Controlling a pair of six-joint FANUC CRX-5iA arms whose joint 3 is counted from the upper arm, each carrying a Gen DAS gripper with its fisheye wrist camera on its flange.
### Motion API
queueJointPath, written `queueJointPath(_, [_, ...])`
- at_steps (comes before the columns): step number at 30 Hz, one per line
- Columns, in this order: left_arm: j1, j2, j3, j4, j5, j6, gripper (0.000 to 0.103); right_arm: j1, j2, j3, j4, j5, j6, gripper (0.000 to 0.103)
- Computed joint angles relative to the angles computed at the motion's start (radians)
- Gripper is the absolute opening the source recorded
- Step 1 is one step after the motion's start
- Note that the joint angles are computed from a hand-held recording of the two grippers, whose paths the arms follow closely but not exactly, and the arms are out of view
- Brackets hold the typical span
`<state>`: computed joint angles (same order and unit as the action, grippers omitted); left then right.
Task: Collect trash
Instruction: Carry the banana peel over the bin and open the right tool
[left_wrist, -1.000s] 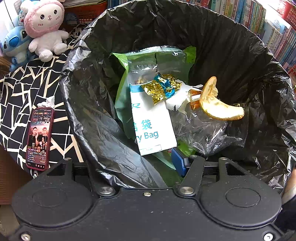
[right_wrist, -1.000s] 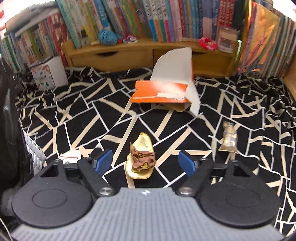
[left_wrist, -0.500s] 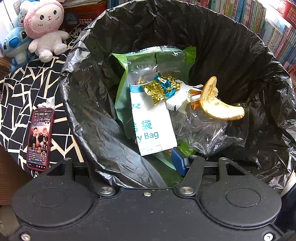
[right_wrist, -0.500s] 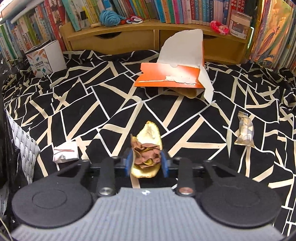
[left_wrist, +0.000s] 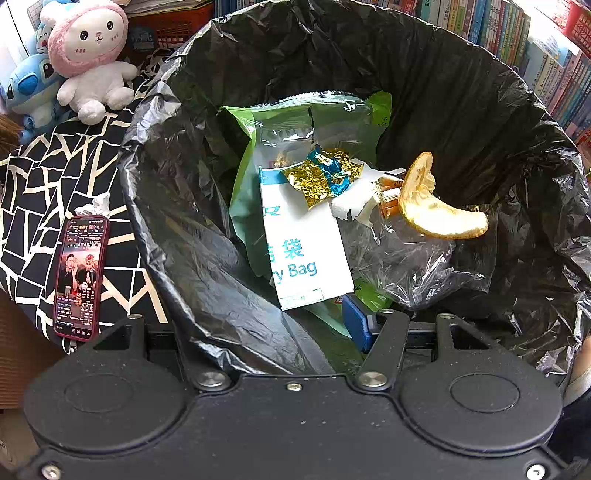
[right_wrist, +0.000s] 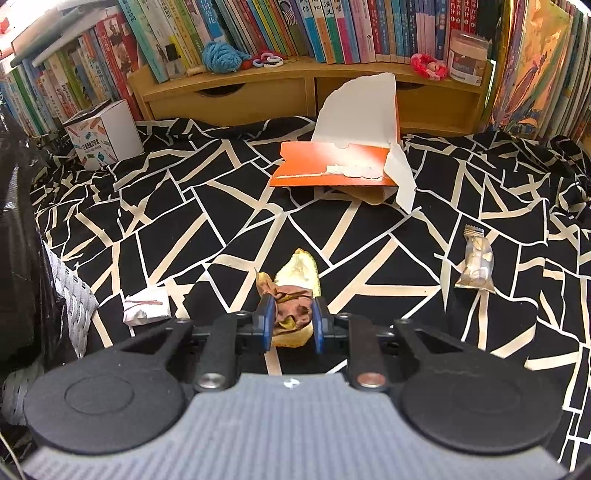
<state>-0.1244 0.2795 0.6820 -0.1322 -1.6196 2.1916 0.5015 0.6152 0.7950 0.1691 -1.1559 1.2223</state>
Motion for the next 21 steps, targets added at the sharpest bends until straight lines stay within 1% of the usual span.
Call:
queueJointPath(4, [0.0, 0.0, 0.0, 0.0, 0.001, 0.002, 0.058, 0.002, -0.027, -0.019, -0.011, 0.024, -0.006, 0.026])
queueJointPath(11, [0.0, 0.0, 0.001, -0.001, 0.001, 0.004, 0.058, 0.003, -0.103, -0.049, -0.055, 0.102, 0.02, 0.026])
queueJointPath(21, [0.0, -0.011, -0.012, -0.002, 0.011, 0.009, 0.058, 0.011, -0.176, 0.006, -0.15, 0.226, 0.108, 0.026])
